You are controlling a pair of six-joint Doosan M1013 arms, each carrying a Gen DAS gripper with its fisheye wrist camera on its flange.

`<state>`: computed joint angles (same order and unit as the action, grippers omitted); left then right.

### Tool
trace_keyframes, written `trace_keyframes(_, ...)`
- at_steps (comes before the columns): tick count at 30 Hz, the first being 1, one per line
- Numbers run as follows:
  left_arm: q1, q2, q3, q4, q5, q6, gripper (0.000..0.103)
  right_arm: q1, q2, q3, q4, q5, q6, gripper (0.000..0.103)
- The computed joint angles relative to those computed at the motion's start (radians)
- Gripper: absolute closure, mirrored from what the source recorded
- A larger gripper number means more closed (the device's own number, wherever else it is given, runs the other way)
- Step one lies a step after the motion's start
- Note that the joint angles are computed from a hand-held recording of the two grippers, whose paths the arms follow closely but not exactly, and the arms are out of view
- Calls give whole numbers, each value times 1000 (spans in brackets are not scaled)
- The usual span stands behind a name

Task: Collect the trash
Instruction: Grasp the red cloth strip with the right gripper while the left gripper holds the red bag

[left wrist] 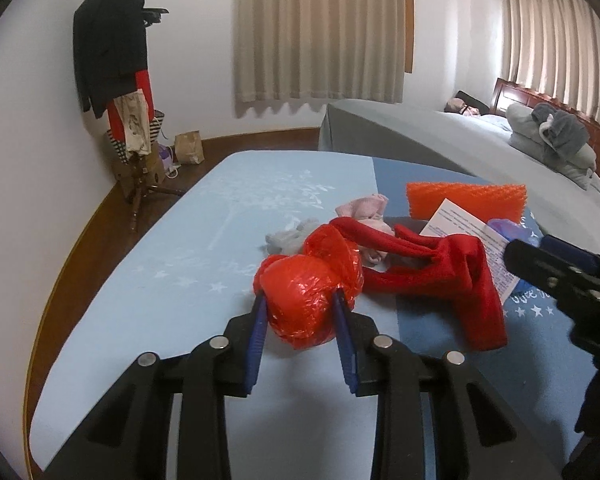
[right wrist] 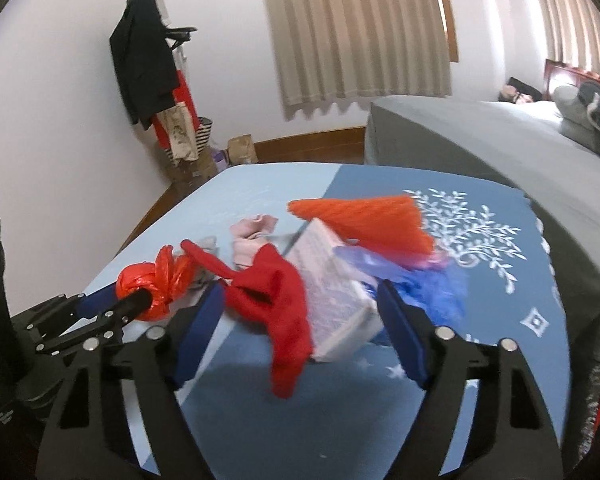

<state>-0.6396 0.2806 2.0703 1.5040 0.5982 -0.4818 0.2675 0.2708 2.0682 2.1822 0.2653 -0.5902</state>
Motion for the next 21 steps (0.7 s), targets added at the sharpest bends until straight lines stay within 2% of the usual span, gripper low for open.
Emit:
trace_keyframes(7, 2, 1, 4, -4, 1, -18, 71, 17, 39, -37, -209, -14, 188, 46)
trace_keyframes(9, 0, 2, 5, 0, 5, -21, 71, 18, 50, -45, -261, -13, 238, 57)
trace_keyframes(12, 1, 5, 3, -1, 5, -21, 71, 19, 63, -61, -433, -1, 397, 73)
trace_keyframes(13, 1, 5, 3, -2, 5, -22, 71, 19, 63, -61, -444, 5, 404, 80)
trace_keyframes(16, 0, 6, 3, -7, 8, -22, 71, 19, 61, -59, -446, 19, 394, 90)
trace_keyframes(21, -3, 5, 4, -8, 13, -16, 71, 17, 54, -53, -432, 36, 377, 94)
